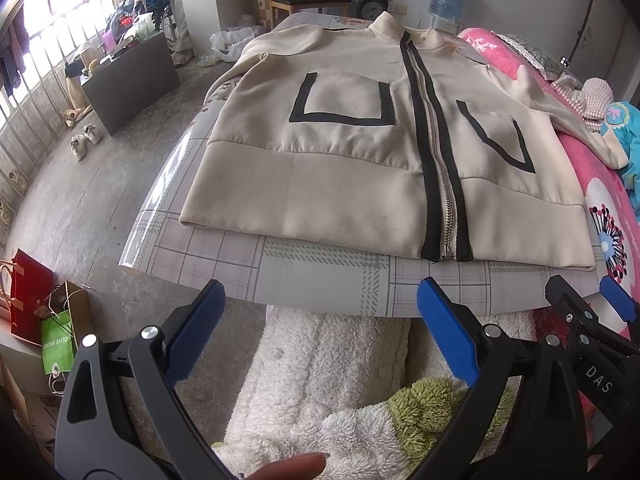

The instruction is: Fold large clothes

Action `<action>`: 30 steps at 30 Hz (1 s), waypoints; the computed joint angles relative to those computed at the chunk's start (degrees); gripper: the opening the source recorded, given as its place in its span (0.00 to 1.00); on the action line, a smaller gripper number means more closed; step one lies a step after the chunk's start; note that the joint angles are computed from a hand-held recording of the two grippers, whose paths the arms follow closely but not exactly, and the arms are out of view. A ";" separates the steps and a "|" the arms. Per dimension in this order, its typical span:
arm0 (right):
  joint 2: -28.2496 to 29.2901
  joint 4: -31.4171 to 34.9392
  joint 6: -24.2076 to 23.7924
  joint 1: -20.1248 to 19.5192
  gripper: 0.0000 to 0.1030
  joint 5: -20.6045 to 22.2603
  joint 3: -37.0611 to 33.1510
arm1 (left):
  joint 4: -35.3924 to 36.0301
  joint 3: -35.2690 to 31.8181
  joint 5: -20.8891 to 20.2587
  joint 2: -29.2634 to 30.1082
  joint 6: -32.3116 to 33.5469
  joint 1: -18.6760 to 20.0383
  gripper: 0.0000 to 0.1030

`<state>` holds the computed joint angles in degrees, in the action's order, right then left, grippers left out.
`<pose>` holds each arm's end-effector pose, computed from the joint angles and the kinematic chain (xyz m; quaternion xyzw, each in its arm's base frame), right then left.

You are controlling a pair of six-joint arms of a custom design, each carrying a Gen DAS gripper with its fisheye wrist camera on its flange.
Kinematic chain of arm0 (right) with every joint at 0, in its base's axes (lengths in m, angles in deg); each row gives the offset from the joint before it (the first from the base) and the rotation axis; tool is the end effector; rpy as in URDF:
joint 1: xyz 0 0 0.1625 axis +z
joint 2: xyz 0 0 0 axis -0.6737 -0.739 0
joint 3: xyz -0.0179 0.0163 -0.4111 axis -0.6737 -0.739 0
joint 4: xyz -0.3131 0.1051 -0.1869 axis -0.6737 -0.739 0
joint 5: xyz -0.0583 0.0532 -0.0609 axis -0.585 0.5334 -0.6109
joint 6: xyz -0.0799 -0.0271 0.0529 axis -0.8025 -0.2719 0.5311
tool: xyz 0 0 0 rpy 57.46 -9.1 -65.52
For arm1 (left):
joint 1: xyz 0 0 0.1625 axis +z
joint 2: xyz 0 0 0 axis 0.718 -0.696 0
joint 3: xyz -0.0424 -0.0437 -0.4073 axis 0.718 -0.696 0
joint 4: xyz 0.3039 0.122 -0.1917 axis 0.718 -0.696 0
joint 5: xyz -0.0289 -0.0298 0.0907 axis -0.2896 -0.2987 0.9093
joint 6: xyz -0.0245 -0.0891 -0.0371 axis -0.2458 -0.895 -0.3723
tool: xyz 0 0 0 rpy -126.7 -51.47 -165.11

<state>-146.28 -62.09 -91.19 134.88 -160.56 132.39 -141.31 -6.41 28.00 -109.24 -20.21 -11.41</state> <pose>0.1157 -0.6743 0.4021 0.2304 -0.8899 0.2363 0.3149 -0.4643 -0.5789 0.0608 -0.1024 0.8482 -0.3263 0.4046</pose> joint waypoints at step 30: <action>0.25 -3.00 -1.88 0.67 0.94 -2.45 0.91 | 0.24 -0.34 0.11 -0.49 -0.14 0.06 0.90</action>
<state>-146.04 -65.09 -93.07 135.55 -163.01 133.30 -141.07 -6.74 28.11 -109.73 -20.35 -11.36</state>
